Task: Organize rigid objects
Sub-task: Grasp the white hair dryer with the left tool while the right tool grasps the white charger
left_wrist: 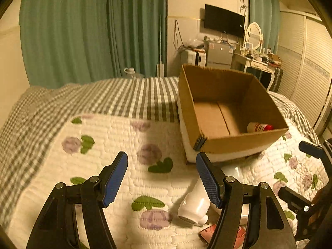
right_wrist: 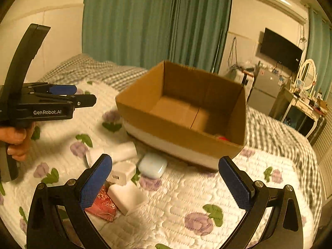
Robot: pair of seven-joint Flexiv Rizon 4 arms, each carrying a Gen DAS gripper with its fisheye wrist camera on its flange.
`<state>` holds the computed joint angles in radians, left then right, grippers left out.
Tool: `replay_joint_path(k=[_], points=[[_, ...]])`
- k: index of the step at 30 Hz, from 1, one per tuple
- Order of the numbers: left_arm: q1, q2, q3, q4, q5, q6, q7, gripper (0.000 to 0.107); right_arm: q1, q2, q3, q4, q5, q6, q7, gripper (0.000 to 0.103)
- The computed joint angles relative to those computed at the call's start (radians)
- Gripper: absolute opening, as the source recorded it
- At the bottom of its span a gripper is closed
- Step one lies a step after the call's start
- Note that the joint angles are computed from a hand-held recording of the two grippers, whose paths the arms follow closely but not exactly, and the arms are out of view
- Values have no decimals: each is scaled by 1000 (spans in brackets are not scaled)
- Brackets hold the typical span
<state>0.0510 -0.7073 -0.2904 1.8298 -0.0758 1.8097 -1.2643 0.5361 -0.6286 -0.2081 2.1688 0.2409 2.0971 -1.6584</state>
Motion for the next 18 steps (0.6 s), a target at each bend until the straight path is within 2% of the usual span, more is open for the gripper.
replay_joint_path(k=[8,11,16,18], points=[[22,-30,-22,6,-15,-85,33,71,-36,-60,36,-34,-75,-73,39,103],[11,-34,-14,4,-29,-110,51,71,-42,-78,44,-49,-108,-133,77,103],[17,-44,-36,-1,-55,-138,76,71,-50,-97,47,-63,-192,-199,114,103],[13,-48,-35,0,-65,-160,87,71,-78,-101,69,-73,-226,-222,131,103]])
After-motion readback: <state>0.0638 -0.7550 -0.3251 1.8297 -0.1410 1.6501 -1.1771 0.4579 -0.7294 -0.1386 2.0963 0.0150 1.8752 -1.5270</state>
